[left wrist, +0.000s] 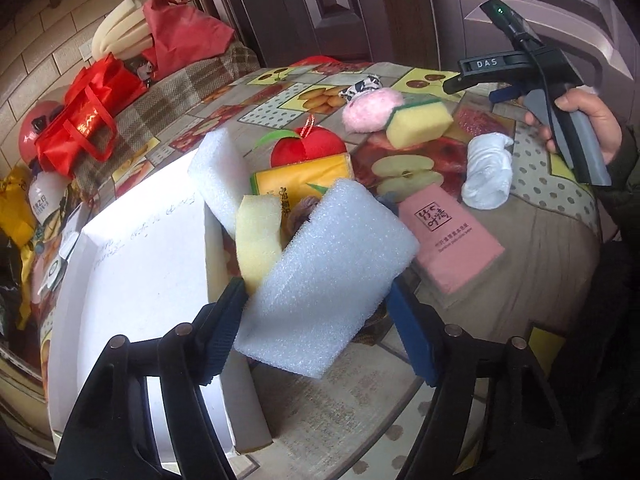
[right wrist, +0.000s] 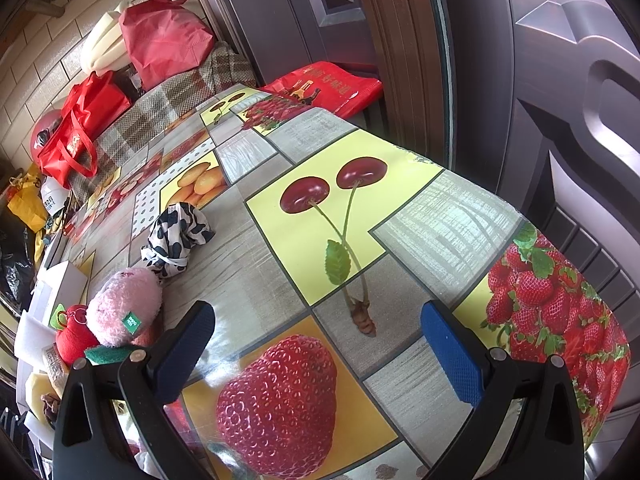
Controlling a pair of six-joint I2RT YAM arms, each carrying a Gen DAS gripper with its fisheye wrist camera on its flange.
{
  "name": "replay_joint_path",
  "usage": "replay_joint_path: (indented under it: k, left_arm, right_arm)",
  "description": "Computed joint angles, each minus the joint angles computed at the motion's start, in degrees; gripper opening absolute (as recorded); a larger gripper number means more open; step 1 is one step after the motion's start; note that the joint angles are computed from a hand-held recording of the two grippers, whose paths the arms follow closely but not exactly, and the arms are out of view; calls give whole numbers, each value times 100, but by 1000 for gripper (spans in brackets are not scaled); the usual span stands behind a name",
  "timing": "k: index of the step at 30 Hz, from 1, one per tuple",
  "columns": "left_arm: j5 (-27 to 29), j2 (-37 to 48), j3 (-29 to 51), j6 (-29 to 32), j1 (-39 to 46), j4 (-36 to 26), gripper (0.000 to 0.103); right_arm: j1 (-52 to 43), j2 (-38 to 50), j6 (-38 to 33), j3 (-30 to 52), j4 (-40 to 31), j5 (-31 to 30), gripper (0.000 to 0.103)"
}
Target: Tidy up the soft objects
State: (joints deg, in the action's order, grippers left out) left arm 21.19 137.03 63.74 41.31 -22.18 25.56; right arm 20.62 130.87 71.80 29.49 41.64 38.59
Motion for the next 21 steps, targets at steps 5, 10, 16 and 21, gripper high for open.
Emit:
replay_joint_path:
  k: [5,10,16,21]
  left_arm:
    - [355,-142,-268,-409,160,400,71]
    - [802,-255,-541,-1000,349,924,71]
    - [862,-287,-510,-1840,394,1532,71]
    - [792,-195,-171,-2715,440,2024,71]
  right_arm:
    - [54,64,19,-231,563,58,103]
    - [444,981,-953,-902,3841,138,103]
    - [1433,284,-2655,-466,2769,118,103]
    - [1601,177,-3207,246,1560,-750,103]
